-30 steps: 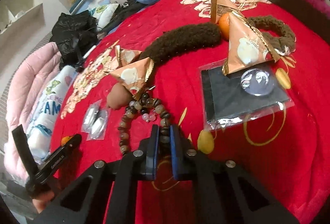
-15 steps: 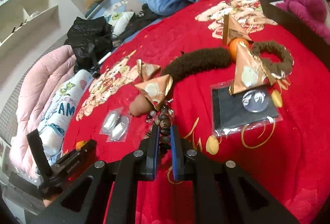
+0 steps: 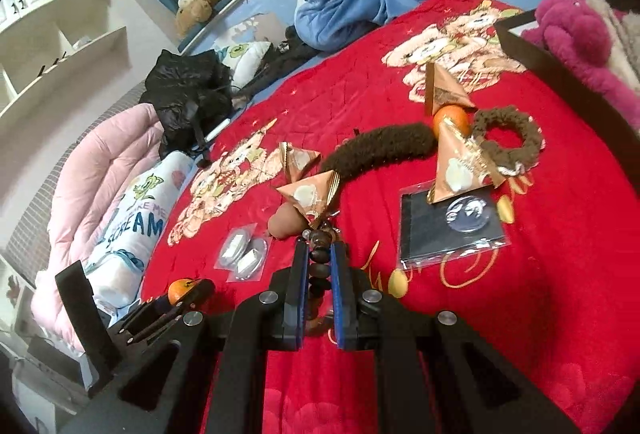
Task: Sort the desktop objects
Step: 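Carry the orange with the left tool while the right tool carries the bracelet over the box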
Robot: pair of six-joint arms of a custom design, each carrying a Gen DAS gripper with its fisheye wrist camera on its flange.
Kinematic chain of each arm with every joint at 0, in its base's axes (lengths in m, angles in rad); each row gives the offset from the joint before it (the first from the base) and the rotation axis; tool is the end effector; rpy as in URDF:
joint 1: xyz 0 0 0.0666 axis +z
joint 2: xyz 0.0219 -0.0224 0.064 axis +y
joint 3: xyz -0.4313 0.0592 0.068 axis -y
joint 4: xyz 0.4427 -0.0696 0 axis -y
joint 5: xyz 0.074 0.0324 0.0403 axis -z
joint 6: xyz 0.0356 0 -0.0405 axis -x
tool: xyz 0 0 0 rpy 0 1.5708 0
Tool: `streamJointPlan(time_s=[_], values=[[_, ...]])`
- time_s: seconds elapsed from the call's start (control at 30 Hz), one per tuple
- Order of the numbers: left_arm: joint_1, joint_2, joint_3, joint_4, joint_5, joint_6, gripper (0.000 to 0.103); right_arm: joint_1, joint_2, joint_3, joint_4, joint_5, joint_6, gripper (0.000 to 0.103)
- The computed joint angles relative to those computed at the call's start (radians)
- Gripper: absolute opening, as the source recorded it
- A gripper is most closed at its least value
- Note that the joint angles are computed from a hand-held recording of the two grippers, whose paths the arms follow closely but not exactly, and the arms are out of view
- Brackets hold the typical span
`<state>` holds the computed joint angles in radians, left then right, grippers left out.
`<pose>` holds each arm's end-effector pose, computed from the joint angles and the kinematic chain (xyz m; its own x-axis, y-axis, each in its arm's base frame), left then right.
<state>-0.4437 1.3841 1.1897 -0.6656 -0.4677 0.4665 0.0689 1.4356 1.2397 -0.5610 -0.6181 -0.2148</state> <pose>0.4690 -0.2056 0.4012 -0.6642 -0.1288 -0.7364 -0.2029 0.9791 0.0117 0.5375 0.0574 0.4101 -0.7708 0.1209 -0.6254 -0.3194 0.7761 0.5437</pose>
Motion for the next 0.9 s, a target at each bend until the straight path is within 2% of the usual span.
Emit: streamJointPlan(time_s=[0.13, 0.47, 0.7, 0.9], values=[[-0.036, 0.012, 0.022, 0.002, -0.014, -0.021, 0.038, -0.017, -0.025, -0.011, 0.013, 0.000, -0.007, 0.010], [-0.101, 0.052, 0.074, 0.030, 0.032, -0.065, 0.038, -0.079, -0.077, -0.033, 0.022, 0.021, -0.012, 0.011], [-0.140, 0.091, 0.119, 0.026, 0.054, -0.054, 0.038, -0.144, -0.121, -0.055, 0.004, 0.035, 0.023, 0.011], [-0.197, 0.144, 0.177, 0.033, 0.078, -0.050, 0.038, -0.233, -0.158, -0.080, -0.016, 0.034, 0.056, 0.011]])
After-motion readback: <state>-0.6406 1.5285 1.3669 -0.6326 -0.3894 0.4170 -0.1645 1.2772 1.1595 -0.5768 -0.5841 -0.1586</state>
